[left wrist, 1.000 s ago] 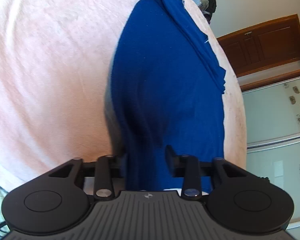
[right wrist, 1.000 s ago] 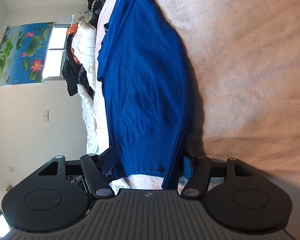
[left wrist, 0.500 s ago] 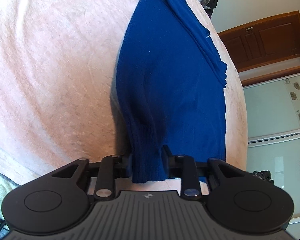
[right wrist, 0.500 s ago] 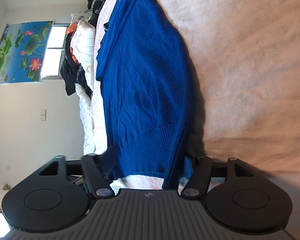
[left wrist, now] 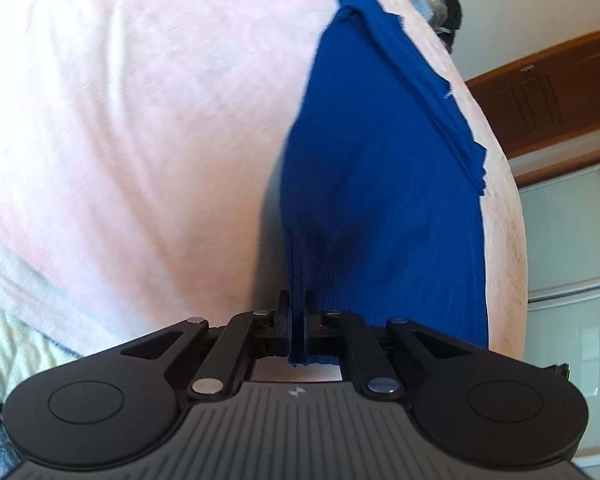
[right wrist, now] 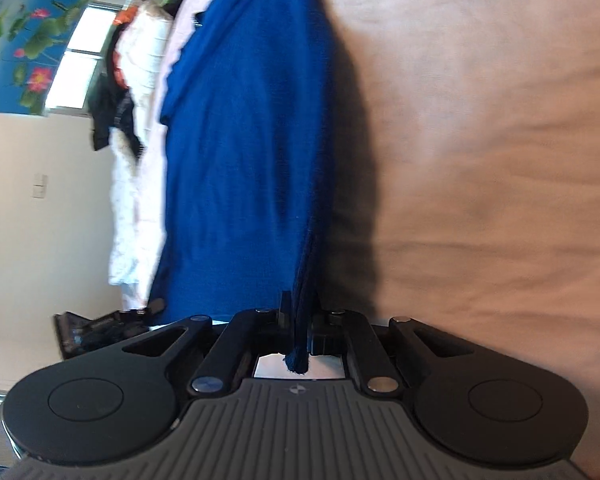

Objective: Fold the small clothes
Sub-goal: 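Close both grippers on the ribbed hem of the blue sweater, then lift the hem with both grippers and fold it over toward the neckline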

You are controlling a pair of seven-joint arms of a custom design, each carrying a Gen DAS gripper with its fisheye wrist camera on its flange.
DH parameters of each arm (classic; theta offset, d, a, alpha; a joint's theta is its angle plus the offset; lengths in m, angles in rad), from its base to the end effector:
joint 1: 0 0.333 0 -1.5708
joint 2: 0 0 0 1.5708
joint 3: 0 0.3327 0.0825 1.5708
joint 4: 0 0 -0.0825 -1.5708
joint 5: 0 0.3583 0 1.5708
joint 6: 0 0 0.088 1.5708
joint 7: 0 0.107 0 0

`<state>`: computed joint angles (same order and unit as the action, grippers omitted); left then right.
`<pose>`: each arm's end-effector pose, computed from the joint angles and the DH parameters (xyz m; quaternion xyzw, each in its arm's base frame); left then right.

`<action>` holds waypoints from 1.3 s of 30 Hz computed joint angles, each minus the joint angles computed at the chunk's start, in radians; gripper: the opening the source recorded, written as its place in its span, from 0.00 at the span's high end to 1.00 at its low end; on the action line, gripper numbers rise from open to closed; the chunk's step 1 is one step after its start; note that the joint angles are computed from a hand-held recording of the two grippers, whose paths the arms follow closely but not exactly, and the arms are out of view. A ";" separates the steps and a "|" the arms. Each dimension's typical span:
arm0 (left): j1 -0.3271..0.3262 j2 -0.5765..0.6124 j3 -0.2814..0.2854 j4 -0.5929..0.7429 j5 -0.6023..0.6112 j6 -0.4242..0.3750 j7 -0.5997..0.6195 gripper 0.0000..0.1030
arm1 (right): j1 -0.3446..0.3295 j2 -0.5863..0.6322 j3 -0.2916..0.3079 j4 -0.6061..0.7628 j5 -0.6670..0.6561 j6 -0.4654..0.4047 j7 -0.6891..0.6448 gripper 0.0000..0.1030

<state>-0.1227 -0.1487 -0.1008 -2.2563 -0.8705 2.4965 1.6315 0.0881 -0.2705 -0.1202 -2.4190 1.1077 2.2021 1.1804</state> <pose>0.4915 -0.1089 0.4941 0.7597 -0.5452 0.3337 0.1193 0.4406 0.0144 0.4630 -0.5238 0.7256 0.2286 0.3834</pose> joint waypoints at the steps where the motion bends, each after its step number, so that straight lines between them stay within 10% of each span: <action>1: 0.001 0.001 0.003 -0.004 -0.010 -0.003 0.001 0.96 | -0.004 -0.005 -0.008 -0.007 0.008 -0.012 0.004 0.92; 18: 0.007 0.006 0.003 0.027 0.058 -0.051 -0.020 0.96 | -0.019 -0.020 -0.022 0.029 -0.067 -0.073 -0.019 0.92; 39: 0.028 0.108 0.007 0.253 -0.144 0.001 0.159 0.96 | -0.066 0.109 -0.045 0.289 0.167 -0.189 -0.185 0.91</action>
